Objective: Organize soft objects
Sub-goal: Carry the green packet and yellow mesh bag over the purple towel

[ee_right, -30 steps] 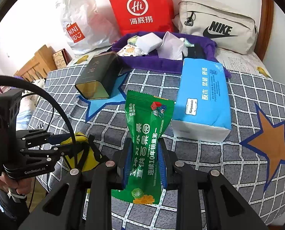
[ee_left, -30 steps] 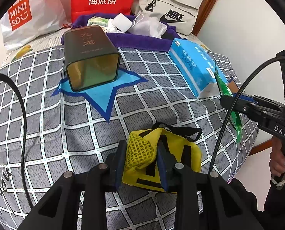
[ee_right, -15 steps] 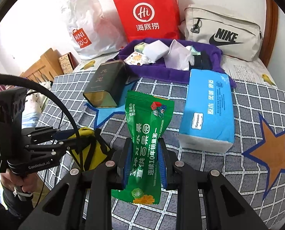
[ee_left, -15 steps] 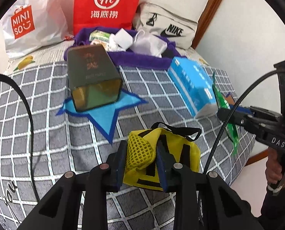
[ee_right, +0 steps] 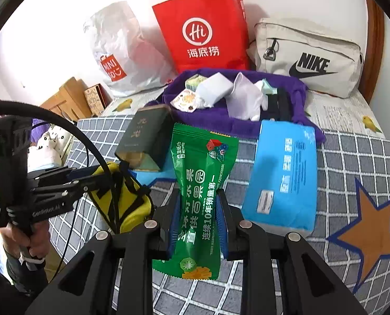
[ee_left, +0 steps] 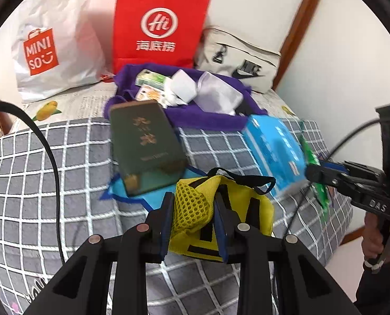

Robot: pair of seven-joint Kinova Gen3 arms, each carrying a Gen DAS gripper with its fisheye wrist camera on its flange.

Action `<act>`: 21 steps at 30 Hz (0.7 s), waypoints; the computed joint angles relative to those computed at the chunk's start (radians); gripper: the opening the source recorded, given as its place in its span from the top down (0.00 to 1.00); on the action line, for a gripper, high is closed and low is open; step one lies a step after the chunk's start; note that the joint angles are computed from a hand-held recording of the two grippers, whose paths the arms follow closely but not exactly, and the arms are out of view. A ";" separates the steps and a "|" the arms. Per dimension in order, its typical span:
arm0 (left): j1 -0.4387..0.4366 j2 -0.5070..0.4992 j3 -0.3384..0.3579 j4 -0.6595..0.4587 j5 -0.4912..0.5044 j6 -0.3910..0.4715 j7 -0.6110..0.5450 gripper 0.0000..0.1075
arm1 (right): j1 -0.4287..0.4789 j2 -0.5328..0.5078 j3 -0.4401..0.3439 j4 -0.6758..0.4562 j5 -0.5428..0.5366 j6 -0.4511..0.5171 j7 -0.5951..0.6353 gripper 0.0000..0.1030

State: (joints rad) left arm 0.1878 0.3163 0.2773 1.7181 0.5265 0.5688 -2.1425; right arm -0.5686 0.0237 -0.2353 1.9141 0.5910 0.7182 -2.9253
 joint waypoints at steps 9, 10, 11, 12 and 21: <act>-0.003 0.047 -0.009 -0.083 -0.024 0.009 0.050 0.75 | 0.030 -0.013 0.011 0.009 0.020 -0.048 0.015 0.75; 0.001 0.049 -0.010 -0.094 -0.031 0.012 0.058 0.75 | 0.034 -0.015 0.012 0.010 0.024 -0.052 0.016 0.75; 0.005 0.051 -0.012 -0.103 -0.038 0.014 0.067 0.75 | 0.037 -0.015 0.013 0.010 0.028 -0.054 0.014 0.75; 0.009 0.054 -0.012 -0.116 -0.044 0.014 0.072 0.75 | 0.043 -0.016 0.015 0.010 0.027 -0.059 0.020 0.75; 0.052 0.092 -0.028 -0.226 -0.115 0.036 0.159 0.75 | 0.102 -0.008 0.048 -0.010 0.039 -0.101 0.081 0.75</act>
State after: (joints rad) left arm 0.2400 0.4088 0.2497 1.4919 0.4116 0.6052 -1.9832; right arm -0.4663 0.0157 -0.1868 1.9040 0.6298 0.6168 -2.8444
